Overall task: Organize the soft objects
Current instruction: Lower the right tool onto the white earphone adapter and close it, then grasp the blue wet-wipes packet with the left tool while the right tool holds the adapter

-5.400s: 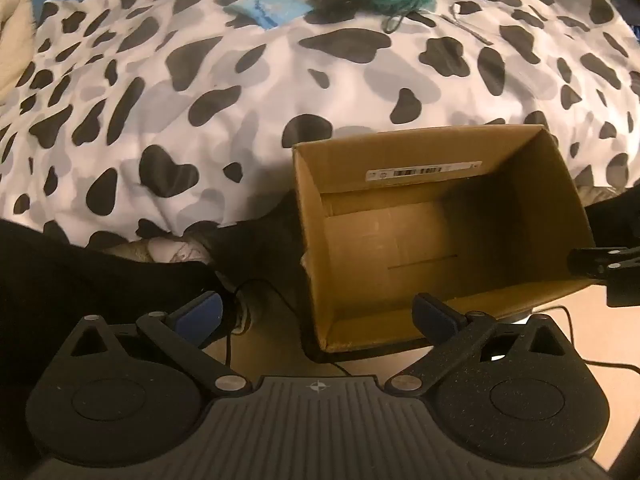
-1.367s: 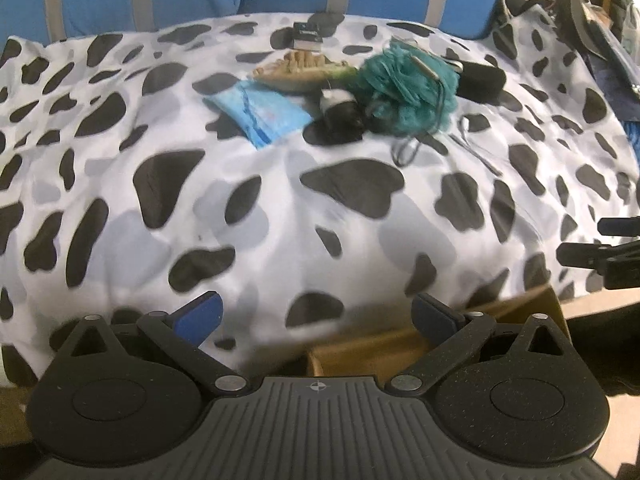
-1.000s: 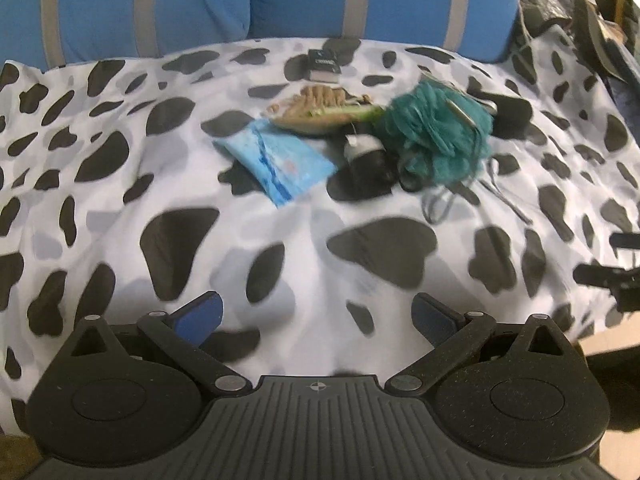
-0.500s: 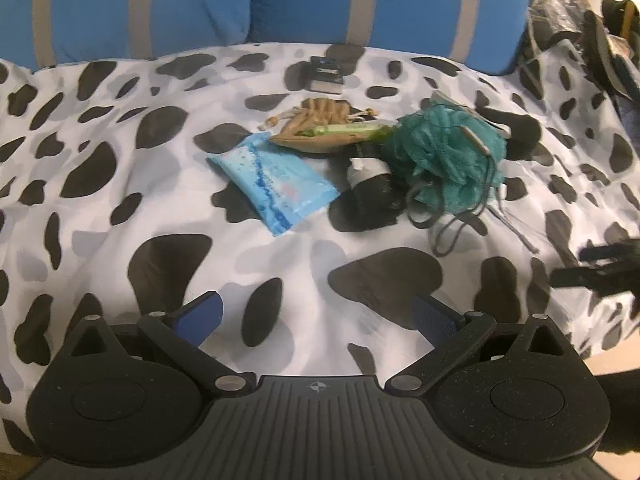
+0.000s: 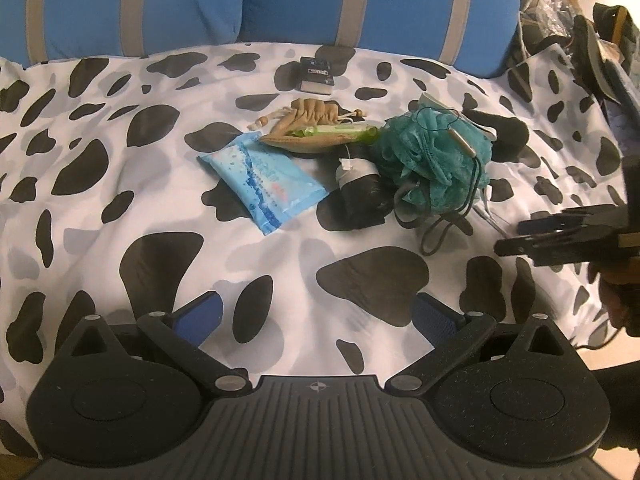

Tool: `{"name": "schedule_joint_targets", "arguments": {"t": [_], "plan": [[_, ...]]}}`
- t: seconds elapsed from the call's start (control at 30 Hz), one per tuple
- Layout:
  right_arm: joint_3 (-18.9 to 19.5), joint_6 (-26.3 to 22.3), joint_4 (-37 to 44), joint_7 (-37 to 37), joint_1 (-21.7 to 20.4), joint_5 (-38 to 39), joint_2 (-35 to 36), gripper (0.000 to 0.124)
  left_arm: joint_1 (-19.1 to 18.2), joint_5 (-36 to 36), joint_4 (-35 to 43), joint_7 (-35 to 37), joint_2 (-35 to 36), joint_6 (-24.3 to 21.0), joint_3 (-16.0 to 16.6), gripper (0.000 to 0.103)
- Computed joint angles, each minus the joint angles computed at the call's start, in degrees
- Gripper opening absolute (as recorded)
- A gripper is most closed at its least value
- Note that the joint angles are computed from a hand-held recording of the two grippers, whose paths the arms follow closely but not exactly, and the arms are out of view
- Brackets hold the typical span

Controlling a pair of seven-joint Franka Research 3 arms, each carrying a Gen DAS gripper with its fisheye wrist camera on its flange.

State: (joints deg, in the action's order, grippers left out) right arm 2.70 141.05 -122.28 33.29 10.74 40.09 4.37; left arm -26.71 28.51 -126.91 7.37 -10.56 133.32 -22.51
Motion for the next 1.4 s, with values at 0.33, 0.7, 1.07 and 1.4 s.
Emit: {"name": "schedule_joint_targets", "arguments": {"t": [0.33, 0.7, 1.07, 1.4], "plan": [[1.15, 8.42, -1.11, -0.46, 1.8, -5.1, 0.95, 0.033, 0.16, -0.96, -0.76, 0.2, -0.17, 1.77, 0.26, 0.103], [1.44, 10.52, -2.47, 1.74, 3.11, -9.16, 0.32, 0.006, 0.34, 0.52, -0.62, -0.25, 0.88, 3.3, 0.09, 0.103], [0.92, 12.8, -4.28, -1.2, 3.04, -2.03, -4.01, 0.006, 0.82, 5.12, -1.01, -3.41, 1.36, 5.05, -0.16, 0.103], [-0.55, 11.09, -5.39, -1.95, 3.2, 0.36, -7.89, 0.006, 0.71, 8.54, 1.36, -5.07, 3.49, 0.44, -0.03, 0.103]]}}
